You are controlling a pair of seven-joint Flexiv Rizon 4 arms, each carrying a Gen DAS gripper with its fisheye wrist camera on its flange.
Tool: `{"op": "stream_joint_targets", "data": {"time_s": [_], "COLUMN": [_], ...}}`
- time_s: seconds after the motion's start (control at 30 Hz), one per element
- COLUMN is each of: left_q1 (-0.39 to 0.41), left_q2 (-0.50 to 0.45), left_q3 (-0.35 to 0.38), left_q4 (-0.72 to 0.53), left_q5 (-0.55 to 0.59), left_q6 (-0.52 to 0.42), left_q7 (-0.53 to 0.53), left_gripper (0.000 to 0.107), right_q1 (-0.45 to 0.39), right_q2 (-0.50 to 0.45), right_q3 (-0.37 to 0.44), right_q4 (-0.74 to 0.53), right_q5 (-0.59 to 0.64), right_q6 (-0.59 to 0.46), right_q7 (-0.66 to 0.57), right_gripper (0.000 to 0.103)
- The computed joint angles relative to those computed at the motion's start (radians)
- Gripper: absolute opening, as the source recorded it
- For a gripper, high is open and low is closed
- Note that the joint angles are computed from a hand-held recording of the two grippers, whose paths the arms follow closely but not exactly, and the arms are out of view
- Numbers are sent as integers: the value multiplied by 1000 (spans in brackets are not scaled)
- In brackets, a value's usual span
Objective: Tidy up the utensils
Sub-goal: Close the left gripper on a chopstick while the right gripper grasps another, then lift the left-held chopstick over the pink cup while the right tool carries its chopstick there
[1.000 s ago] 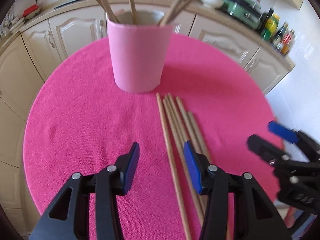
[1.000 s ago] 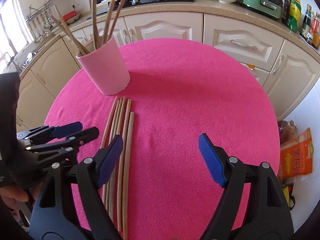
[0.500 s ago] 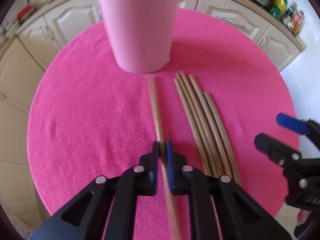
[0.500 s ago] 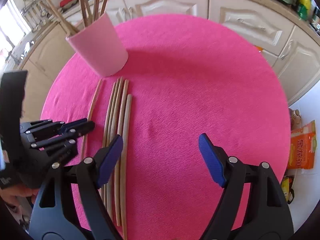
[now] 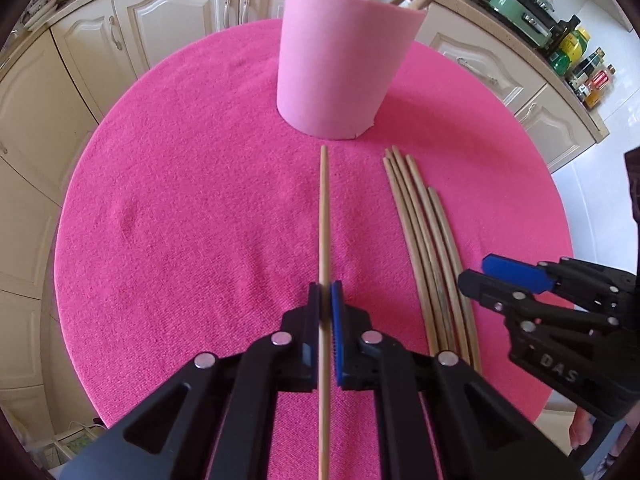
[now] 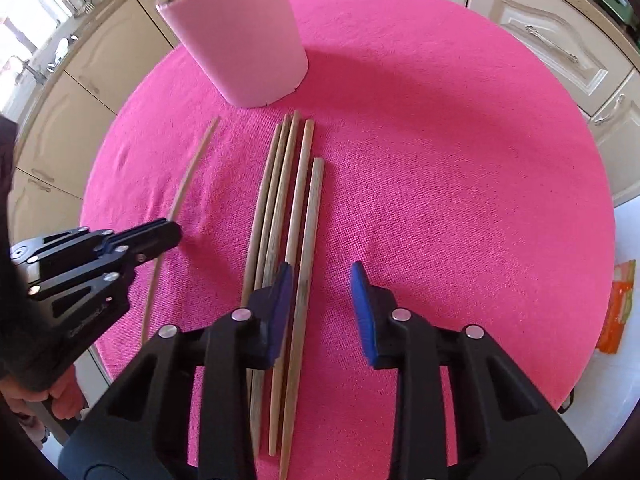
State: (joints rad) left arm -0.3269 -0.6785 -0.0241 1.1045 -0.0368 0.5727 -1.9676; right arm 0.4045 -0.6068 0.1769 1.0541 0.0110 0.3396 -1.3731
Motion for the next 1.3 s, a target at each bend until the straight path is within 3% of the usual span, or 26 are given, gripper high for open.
{"op": "stream_joint_targets", "data": {"time_s": [0.4,0.5,0.7,1.3], "left_q1": [30,34,34,54], "left_q2": [74,79,72,178], "left_q3": [-10,-12,-17,-54], "left_q4": [118,125,112,294], "left_q5": [-26,-31,-39,-107], "left_q6": [58,63,79,376], "left_q7": [20,25,35,165], "left_gripper": [6,6,6,6], "right_q1": [62,53,23,-28], "right_q2": [-58,-68,-64,29], "right_q3": [-23,-20,-21,28], "right_q4": [-101,-120,-133,-63], "right_q5": [-73,-57,-25,118], "right_q6": [-128,-136,-142,167], "right_q7": [-8,-4,6,14], "right_gripper": [16,8,6,6]}}
